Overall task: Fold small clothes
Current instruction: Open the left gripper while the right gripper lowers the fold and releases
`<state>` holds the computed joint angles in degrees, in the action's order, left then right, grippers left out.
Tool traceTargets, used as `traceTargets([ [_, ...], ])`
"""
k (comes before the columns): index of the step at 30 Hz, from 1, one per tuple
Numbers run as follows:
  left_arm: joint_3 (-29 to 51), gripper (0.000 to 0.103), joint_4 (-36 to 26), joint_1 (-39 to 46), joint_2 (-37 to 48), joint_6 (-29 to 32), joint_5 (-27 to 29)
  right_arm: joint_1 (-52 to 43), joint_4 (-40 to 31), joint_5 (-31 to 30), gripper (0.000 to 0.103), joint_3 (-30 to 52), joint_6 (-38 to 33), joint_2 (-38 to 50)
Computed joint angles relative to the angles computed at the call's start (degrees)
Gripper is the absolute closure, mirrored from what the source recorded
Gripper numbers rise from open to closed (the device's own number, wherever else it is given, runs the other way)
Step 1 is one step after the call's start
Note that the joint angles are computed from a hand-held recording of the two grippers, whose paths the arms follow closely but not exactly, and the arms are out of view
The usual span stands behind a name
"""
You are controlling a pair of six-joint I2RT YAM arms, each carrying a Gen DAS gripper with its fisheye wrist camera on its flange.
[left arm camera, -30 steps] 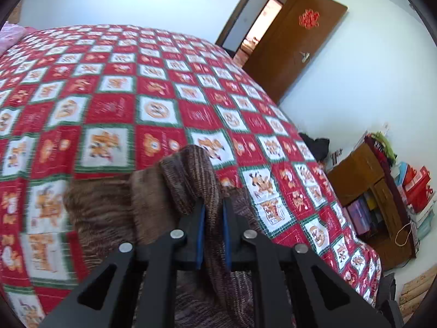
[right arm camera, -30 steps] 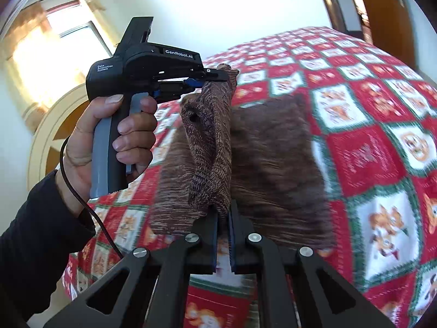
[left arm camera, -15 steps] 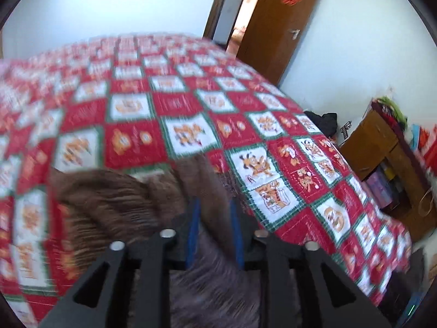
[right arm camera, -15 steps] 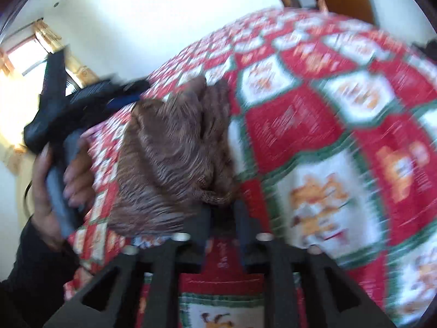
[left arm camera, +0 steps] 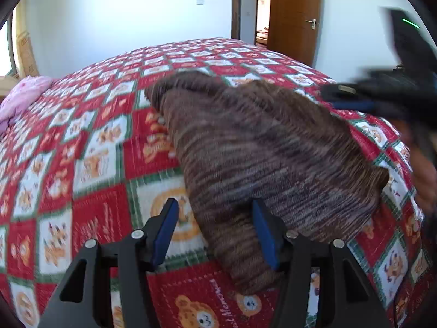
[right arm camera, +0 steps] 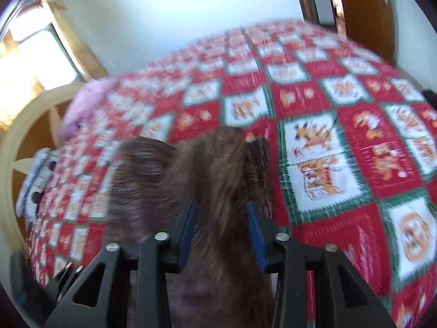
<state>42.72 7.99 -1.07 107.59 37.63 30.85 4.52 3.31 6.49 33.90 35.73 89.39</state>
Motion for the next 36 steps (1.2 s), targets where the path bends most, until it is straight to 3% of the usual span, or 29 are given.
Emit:
traceTargets([
  [3, -0.5, 0.042, 1.5, 0.1, 0.7, -0.7, 0.1, -0.6, -0.7, 4.2, 0.097, 0.6, 0.2, 2.2],
  [5, 0.4, 0.031, 0.4, 0.0, 1.4, -0.2, 0.0, 0.3, -2.9, 8.0, 0.097, -0.9, 2.2, 0.9],
  [8, 2.5, 0.03, -2.5, 1.9, 4.0, 0.2, 3.2, 3.0, -6.4, 13.2, 0.096, 0.5, 0.5, 1.3],
  [9, 3.0, 0.03, -3.1, 2.1, 4.3, 0.2, 3.8, 4.6, -8.4, 15.7, 0.09, 2.0, -0.6, 1.6],
  [10, 3.0, 0.03, -3.1, 2.0, 4.3, 0.1, 3.9, 7.0, -12.4, 20.3, 0.077, 5.5, -1.9, 2.8],
  [12, 2.1, 0.03, -1.7, 1.7, 4.1, 0.0, 3.6, 9.2, -14.4, 24.2, 0.069, 9.2, -4.2, 3.6],
  [13, 1.6, 0.03, -0.8, 1.6, 4.0, -0.1, 3.4, 9.5, -12.6, 23.4, 0.069, 10.4, -7.0, 3.2],
  [15, 0.7, 0.03, 0.4, 1.6, 3.8, 0.2, 3.6, 9.7, -10.5, 15.3, 0.069, 16.0, -13.8, 5.6],
  [18, 0.6, 0.03, -0.1, 2.2, 3.9, 0.9, 4.8, 11.6, -15.1, 9.8, 0.07, 27.8, -19.5, 14.7],
  [19, 0.5, 0.03, -0.6, 2.6, 4.0, 1.6, 5.4, 12.0, -19.2, 7.9, 0.077, 33.6, -20.8, 19.6],
  [22, -0.5, 0.03, -1.2, 3.1, 3.4, 3.9, 6.5, 12.5, -28.1, 11.8, 0.089, 49.8, -21.2, 34.8],
  [24, -1.0, 0.03, -1.2, 3.2, 3.2, 4.9, 6.9, 11.1, -29.4, 11.0, 0.095, 54.4, -20.3, 40.0],
  [27, 0.0, 0.03, -2.8, 3.4, 3.7, 5.1, 7.5, 9.3, -24.9, 8.0, 0.097, 52.9, -18.2, 40.4],
  [30, 1.0, 0.03, -4.5, 3.8, 4.2, 5.2, 8.4, 8.7, -18.5, 6.1, 0.096, 44.3, -19.0, 34.3],
  [32, 0.8, 0.03, -4.2, 3.8, 4.1, 5.3, 8.5, 8.8, -15.3, 5.9, 0.092, 37.5, -18.2, 28.4],
  [34, 0.9, 0.029, -4.0, 3.7, 4.1, 4.9, 8.6, 7.9, -11.1, 4.2, 0.072, 27.2, -17.2, 19.1],
  [36, 1.5, 0.029, -4.5, 3.9, 4.5, 4.8, 8.9, 8.2, -9.2, 3.8, 0.069, 18.2, -16.3, 10.1],
])
